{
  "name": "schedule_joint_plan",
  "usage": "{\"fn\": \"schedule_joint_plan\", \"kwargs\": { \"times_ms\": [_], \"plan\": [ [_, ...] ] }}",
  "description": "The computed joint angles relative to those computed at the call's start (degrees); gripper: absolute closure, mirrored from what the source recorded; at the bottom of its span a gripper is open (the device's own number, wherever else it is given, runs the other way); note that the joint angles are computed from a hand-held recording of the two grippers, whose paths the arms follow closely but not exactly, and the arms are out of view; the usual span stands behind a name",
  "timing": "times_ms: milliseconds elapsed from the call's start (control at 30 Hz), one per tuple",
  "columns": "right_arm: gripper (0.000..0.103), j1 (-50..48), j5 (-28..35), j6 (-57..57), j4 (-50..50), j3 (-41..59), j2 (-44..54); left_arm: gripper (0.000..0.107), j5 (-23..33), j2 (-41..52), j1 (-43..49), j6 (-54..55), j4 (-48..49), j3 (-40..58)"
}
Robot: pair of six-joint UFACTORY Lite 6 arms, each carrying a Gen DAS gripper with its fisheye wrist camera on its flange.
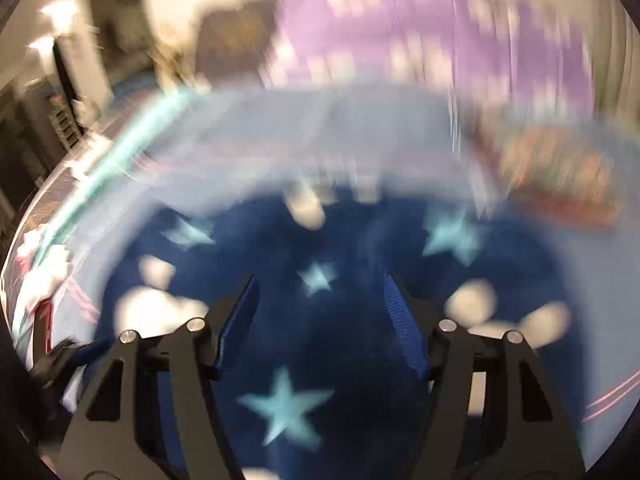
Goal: Fold small clothes
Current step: 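Grasp the onesie edge with the left gripper while the right gripper grasps the other edge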
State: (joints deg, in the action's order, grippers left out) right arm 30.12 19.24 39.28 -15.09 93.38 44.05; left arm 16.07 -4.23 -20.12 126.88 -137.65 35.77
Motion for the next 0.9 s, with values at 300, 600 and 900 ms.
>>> {"fn": "schedule_joint_plan", "kwargs": {
  "times_ms": [300,600,900],
  "plan": [
    [0.031,9.0,-2.0,39.4,-42.3,-25.9,-27.3,0.03,10.2,-10.3,18.4,-31.4,31.6,-5.5],
    [0.021,44.4,11.7,47.9,-65.3,-26.5,-20.3,0.029,21.0,11.7,29.1,-48.6,50.5,11.4],
    [0.021,49.7,25.3,34.1,-61.2,-4.6,3.0,0.04,27.0,32.2,24.3,-61.2,57.7,33.3]
  ]
}}
